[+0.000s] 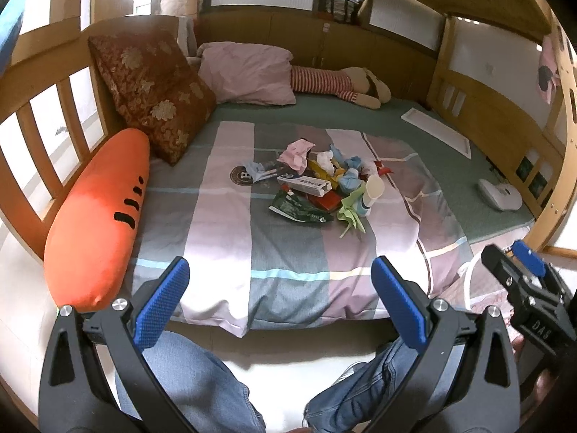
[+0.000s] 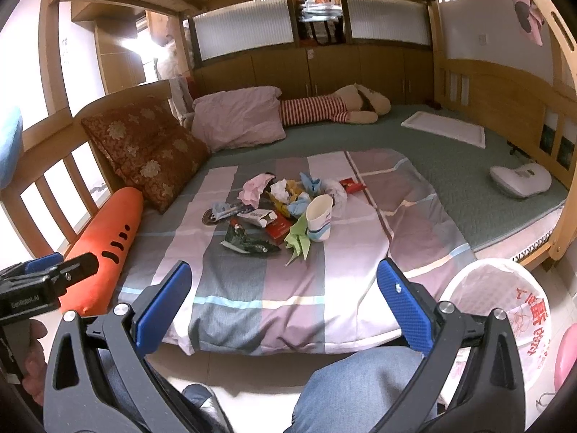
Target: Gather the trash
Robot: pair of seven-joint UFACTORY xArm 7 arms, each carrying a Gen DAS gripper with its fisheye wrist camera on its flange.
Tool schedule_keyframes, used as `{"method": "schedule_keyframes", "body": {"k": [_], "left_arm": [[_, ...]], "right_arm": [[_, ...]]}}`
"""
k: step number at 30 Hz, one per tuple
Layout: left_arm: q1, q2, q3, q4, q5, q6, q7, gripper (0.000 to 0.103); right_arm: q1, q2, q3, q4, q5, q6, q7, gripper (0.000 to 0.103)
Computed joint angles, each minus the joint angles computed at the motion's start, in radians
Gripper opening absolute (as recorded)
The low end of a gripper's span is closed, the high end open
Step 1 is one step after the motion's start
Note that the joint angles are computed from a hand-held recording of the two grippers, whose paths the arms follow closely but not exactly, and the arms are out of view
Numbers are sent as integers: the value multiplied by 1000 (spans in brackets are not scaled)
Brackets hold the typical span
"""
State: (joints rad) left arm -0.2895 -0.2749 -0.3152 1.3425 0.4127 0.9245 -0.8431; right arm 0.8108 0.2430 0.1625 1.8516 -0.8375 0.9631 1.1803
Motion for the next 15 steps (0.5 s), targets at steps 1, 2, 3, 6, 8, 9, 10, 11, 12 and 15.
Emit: {"method": "schedule_keyframes", "body": {"k": [1,2,3,6,8,9,10,11,12,15], "left_arm": [[-3,-5,3,-11,-5,-8,4,100],[-3,-6,4,-20,-7,-14,4,100],[-3,-8,7,-30,-16,-18,4,100],[-4,8,16,-42,-41,-32,8,100],[-3,25,23,-47,-52,-30,9,100],[-6,37,31,-48,-65,-39,18,100],[-10,45,42,-55,-84,-60,30,100],[-9,64,49,-49,-94,-66,35,100],[-8,89,53,-33,-94,-65,36,100],[-12,181,82,29,-126,-86,61,100]], "right_arm": [[4,4,-1,8,-14,-1,-2,100],[5,13,-3,15,-20,-7,-6,100],[5,18,-6,18,-32,-22,-16,100],[11,31,-13,20,-60,-39,-42,100],[14,61,-22,40,-59,-50,-59,100],[3,73,-22,37,-28,-74,-78,100],[-1,75,-31,25,-25,-110,-69,100],[1,83,-44,22,-42,-145,-49,100],[-2,98,-55,32,-42,-170,-36,100],[-15,148,-95,82,-38,-255,24,100]]}}
